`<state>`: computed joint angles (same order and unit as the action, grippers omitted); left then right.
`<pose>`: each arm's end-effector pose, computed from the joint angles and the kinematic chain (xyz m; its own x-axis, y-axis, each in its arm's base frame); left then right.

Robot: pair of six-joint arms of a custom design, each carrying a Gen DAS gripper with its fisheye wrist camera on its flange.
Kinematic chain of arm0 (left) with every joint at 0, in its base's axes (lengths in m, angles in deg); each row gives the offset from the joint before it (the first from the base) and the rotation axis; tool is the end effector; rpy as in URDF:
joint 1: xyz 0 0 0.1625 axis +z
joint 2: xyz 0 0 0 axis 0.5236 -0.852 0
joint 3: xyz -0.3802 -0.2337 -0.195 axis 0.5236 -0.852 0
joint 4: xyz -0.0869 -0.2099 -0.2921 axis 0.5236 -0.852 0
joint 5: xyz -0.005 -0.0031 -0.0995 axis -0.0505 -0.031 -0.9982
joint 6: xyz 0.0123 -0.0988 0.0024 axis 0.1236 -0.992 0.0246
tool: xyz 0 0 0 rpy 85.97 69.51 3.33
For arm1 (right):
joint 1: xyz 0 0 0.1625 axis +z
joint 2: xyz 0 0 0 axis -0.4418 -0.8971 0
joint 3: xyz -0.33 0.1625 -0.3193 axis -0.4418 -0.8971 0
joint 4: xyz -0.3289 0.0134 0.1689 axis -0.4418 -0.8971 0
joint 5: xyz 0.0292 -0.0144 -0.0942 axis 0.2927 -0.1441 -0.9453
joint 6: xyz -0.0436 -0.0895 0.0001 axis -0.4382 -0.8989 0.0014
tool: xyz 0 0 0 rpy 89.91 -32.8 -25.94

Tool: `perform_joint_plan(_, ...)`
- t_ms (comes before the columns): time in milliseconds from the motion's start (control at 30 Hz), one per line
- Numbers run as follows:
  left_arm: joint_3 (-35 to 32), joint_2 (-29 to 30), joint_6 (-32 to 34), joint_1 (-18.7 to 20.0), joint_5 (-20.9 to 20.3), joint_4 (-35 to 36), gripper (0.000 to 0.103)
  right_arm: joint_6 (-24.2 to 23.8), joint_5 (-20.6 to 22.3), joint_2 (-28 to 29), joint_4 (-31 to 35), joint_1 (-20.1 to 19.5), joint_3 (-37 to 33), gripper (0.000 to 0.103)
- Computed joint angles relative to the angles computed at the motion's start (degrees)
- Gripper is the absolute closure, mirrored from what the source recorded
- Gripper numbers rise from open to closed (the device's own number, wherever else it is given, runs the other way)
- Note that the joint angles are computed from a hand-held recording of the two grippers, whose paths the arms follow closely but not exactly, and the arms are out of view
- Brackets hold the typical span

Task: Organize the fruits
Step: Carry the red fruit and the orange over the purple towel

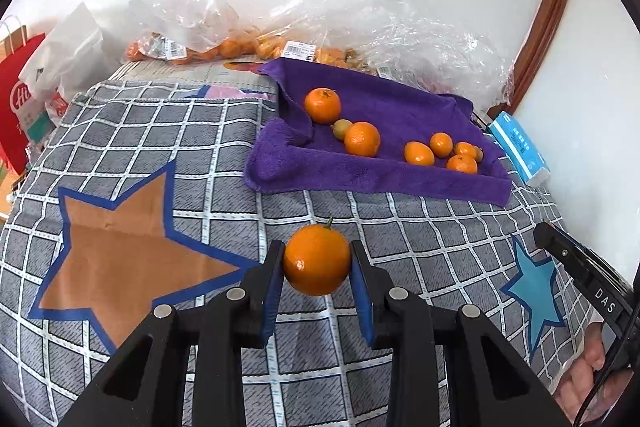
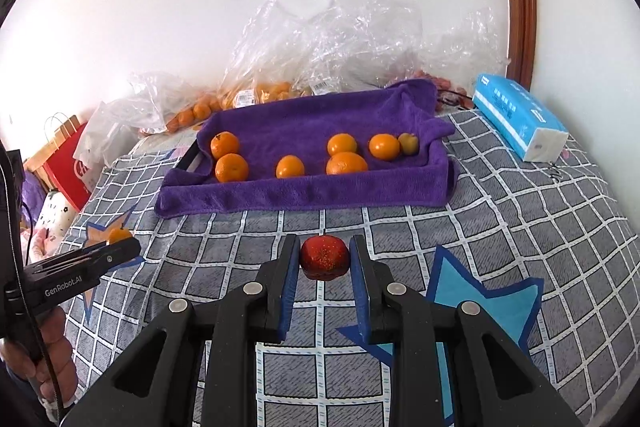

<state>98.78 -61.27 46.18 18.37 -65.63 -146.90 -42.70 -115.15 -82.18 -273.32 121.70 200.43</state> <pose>-0.1435 -0.4945 0.0946 -0.8540 -0.0571 -0.5172 0.3169 0.7313 -0.6040 0.1386 -0.4957 0.1477 -0.7807 -0.1411 0.6088 -0.5074 0.7117 -0.4858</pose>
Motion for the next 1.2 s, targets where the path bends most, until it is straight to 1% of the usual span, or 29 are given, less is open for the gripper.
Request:
perform_joint_plan(67,0.4,-0.7,-0.3,0.3,-0.7,-0.1,0.073,0.2,-0.4,0.1,0.1,0.4,-0.4,0.078)
perform_joint_plan(200,0.8,-1.6,-0.2,0.1,0.3,-0.8,0.073,0.0,-1.0,0.3,0.0,1.3,-1.1,0.078)
perform_joint_plan(267,0.7,-2.1,0.0,0.3,-0.1,-0.7,0.073,0.1,-1.3,0.4,0.3,1.6,-1.5,0.078)
perform_joint_plan(467,-1.4,-2.8,1.5,0.8,-0.4,0.5,0.073,0.0,-1.8,0.5,1.2,2.0,-3.2,0.078)
perform_joint_plan(633,-5.3,-2.6,3.8,1.8,-0.4,2.6,0.073,-0.5,-2.1,0.3,3.9,1.5,-6.4,0.078)
perform_joint_plan(733,-8.6,-2.4,5.6,3.0,-1.1,4.2,0.073,-0.9,-2.1,0.3,6.0,0.8,-9.0,0.078)
perform_joint_plan(900,-13.7,-2.2,7.8,4.1,-0.7,7.2,0.073,-1.6,-1.8,0.3,9.0,-0.2,-13.3,0.078)
perform_joint_plan(1033,-17.0,-1.6,10.3,4.7,0.2,8.2,0.073,-2.2,-1.4,0.3,10.1,-1.1,-16.1,0.078)
perform_joint_plan(1200,-19.7,-1.0,11.2,5.6,-0.2,9.2,0.073,-2.6,-1.1,0.7,10.7,-1.9,-18.5,0.078)
